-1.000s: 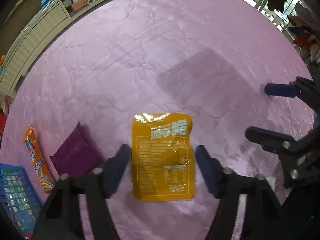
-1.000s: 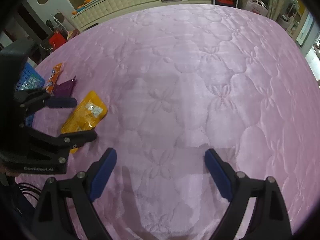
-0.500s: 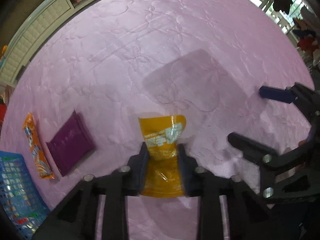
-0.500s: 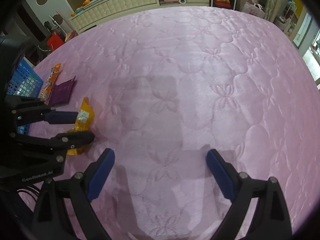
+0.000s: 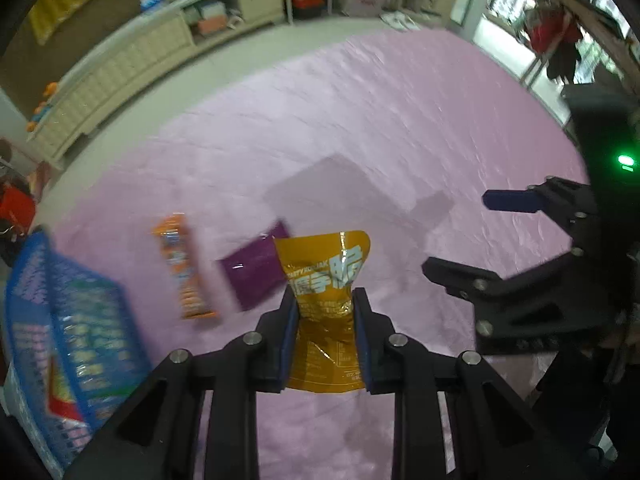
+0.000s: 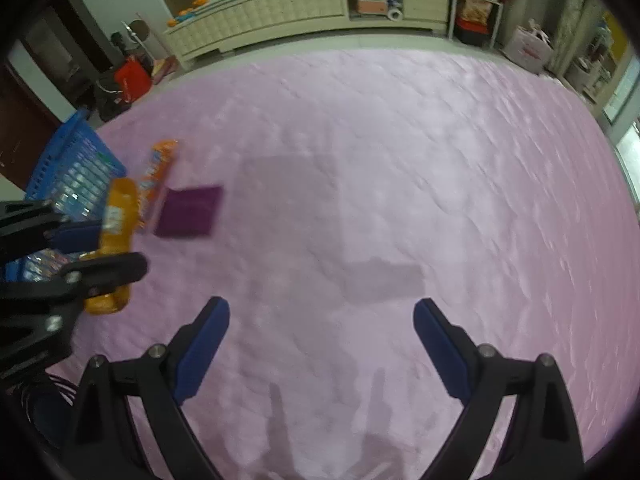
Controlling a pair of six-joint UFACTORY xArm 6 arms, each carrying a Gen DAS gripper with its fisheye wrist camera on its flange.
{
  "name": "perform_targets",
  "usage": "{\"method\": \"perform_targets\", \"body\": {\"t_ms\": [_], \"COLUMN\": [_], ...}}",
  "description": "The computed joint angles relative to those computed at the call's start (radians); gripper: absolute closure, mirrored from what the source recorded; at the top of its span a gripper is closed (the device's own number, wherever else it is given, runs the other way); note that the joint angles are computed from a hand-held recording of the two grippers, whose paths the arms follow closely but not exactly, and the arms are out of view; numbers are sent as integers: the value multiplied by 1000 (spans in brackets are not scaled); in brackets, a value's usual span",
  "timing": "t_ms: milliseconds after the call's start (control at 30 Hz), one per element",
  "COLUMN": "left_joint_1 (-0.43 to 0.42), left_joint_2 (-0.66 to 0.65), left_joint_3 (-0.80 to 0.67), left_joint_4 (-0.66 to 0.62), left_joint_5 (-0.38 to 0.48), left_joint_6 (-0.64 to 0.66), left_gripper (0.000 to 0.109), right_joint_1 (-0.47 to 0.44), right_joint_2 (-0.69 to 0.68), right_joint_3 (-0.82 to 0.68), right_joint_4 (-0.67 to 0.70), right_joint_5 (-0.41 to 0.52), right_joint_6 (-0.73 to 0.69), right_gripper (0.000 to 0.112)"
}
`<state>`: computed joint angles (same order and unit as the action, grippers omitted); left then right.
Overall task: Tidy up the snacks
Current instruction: 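Grasp the orange-yellow pouch with the left gripper and lift it, then carry the pouch in the left gripper into the basket while the right grasps the purple packet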
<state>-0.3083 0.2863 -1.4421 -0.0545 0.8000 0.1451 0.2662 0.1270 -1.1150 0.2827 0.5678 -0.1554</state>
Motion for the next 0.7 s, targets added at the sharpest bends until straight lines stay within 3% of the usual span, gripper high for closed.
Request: {"method": "perform_targets", "body": {"t_ms": [267,333,467,700], "left_joint_1": [136,167,226,346], "left_joint_2": [-160,-164,-222,-199], "left_joint_3": [146,118,167,177], "left_joint_4": [-1,-7,39,69], "left_joint_5": [-63,-52,-71,-102], "left_joint_6": [-3,-10,-50,-96], "left_gripper": [85,85,85,84], "right_joint_1": [95,116,161,175], "right_joint_2": [145,177,240,415], "right_joint_3": [-223,-269,-340,-544], "right_joint_4": [-33,-22,-216,-170], "right_joint_5": [99,127,110,228], "right_joint_6": [39,47,240,355], "right_gripper": [17,17,17,17]}}
